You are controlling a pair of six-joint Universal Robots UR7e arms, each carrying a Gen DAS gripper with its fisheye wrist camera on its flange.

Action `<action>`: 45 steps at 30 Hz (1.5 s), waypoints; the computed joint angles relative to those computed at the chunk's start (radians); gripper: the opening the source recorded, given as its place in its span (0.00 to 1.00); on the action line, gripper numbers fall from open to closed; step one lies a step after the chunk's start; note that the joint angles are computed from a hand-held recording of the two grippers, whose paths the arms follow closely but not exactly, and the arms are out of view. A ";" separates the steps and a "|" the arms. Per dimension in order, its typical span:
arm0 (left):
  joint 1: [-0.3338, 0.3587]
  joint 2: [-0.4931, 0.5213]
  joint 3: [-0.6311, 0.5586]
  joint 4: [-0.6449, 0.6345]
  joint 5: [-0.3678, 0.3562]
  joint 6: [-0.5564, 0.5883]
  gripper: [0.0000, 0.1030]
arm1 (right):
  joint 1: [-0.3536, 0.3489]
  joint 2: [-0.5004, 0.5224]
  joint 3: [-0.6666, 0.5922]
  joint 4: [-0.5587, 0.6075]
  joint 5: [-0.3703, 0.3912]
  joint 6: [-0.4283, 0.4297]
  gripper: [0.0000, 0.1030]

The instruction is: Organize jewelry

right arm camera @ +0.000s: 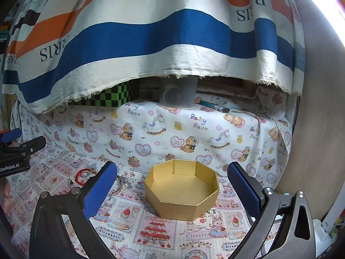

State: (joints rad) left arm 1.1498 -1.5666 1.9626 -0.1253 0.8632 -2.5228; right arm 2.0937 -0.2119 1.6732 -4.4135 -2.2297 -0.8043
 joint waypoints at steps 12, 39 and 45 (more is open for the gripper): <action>-0.028 -0.026 0.053 -0.100 -0.031 0.094 1.00 | -0.015 -0.028 0.017 0.056 -0.034 0.091 1.00; 0.016 -0.003 -0.012 0.049 0.065 -0.023 1.00 | -0.028 -0.046 0.030 0.107 -0.048 0.157 1.00; 0.032 0.001 -0.028 0.083 0.093 -0.061 1.00 | -0.025 -0.049 0.034 0.124 -0.047 0.152 1.00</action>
State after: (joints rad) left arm 1.1813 -1.5653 1.9342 -0.0427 0.9561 -2.5835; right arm 2.0690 -0.2606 1.7074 -4.2892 -2.2764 -0.6524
